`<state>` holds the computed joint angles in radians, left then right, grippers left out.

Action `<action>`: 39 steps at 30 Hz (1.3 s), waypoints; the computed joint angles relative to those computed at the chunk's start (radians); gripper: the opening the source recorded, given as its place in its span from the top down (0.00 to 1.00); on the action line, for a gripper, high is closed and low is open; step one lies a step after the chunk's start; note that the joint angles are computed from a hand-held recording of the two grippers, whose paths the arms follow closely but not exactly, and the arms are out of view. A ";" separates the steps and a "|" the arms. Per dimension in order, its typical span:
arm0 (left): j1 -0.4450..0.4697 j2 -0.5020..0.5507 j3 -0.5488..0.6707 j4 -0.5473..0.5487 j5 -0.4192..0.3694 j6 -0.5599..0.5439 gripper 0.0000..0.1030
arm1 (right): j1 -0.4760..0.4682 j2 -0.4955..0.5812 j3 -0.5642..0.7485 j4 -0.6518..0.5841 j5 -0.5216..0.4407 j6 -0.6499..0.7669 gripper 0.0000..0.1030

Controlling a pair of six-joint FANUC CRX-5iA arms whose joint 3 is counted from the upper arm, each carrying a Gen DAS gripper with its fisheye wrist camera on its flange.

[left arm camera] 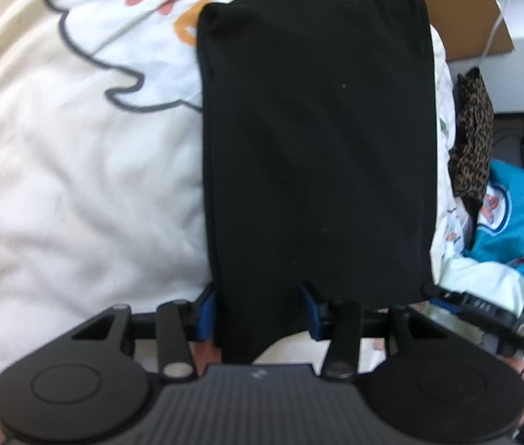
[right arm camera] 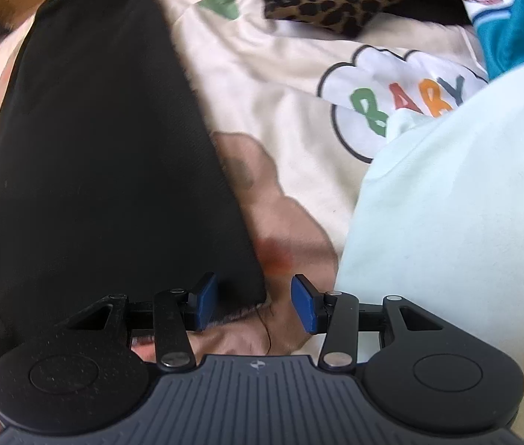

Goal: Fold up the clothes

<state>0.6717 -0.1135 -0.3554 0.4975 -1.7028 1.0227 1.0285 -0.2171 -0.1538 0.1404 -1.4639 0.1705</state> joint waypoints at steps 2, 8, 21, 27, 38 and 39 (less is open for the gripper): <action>0.002 -0.006 -0.008 0.004 0.010 0.005 0.54 | -0.009 -0.020 -0.023 0.003 0.030 -0.033 0.50; 0.023 -0.013 -0.024 0.029 0.015 0.033 0.60 | -0.054 -0.054 -0.074 -0.014 0.117 -0.068 0.50; -0.012 0.015 0.054 -0.007 -0.024 -0.013 0.95 | -0.162 -0.087 -0.083 -0.206 0.225 0.084 0.95; -0.004 0.008 0.064 -0.016 -0.034 -0.009 0.94 | -0.190 -0.060 -0.048 -0.236 0.177 0.125 0.86; 0.005 0.016 0.037 -0.014 0.003 0.047 0.71 | -0.233 -0.068 -0.109 -0.288 0.293 0.210 0.55; 0.007 0.016 0.031 -0.008 0.005 0.045 0.71 | -0.239 -0.070 -0.110 -0.307 0.306 0.240 0.71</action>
